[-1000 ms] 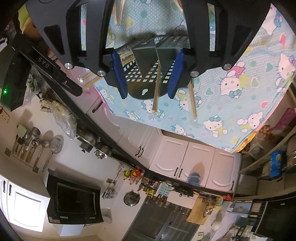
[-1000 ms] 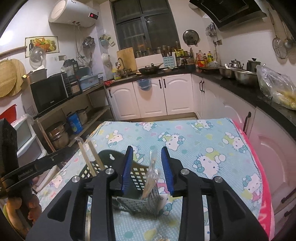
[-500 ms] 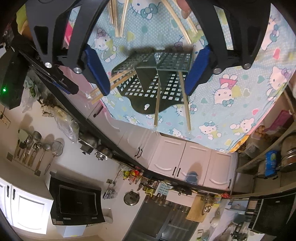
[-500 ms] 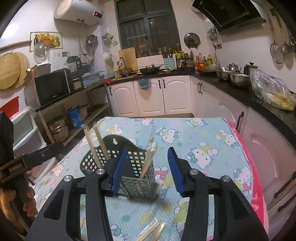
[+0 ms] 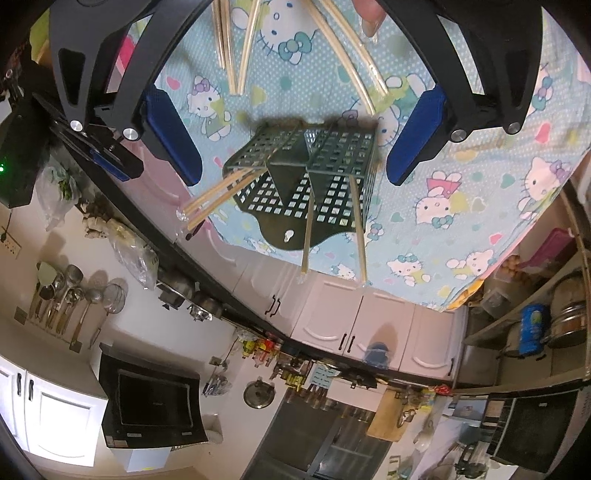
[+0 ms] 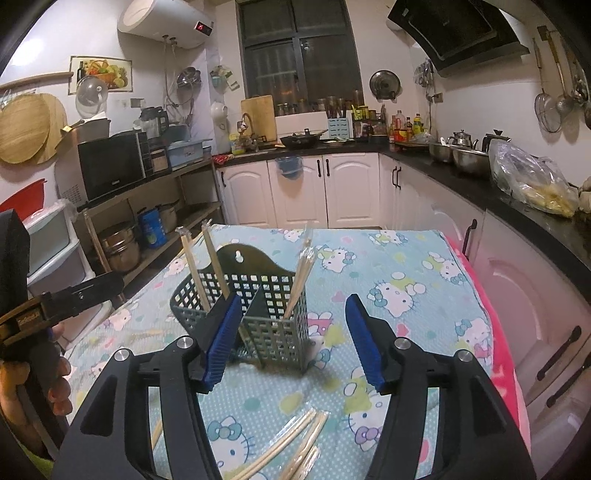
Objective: Organize utensils
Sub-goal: 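Raise both open tools away from the caddy toward the chopstick pile, then move both open tools down toward the wrapped chopsticks on the cloth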
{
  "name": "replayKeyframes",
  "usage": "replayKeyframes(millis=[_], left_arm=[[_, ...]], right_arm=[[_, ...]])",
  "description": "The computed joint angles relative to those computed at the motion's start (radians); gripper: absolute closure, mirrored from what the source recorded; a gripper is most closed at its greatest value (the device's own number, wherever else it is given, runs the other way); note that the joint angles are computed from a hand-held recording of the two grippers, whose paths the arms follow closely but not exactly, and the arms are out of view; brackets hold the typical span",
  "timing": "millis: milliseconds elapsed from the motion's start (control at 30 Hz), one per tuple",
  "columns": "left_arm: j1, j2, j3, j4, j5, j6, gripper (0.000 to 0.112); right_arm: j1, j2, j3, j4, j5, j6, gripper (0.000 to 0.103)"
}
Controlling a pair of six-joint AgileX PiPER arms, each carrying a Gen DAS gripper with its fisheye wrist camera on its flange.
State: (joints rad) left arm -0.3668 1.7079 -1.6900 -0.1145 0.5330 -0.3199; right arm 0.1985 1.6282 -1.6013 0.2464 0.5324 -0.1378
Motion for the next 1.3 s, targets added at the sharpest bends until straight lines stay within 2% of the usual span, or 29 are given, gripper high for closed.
replayKeyframes(millis=[967, 1300], left_arm=[[-0.003, -0.245, 0.424, 0.091, -0.11, -0.118, 0.021], [-0.002, -0.273, 0.513, 0.072, -0.123, -0.102, 0.021]], right_arm=[[0.064, -0.162, 0.33, 0.048, -0.086, -0.041, 0.047], [0.085, -0.188, 0.418, 0.03, -0.115, -0.015, 0.047]])
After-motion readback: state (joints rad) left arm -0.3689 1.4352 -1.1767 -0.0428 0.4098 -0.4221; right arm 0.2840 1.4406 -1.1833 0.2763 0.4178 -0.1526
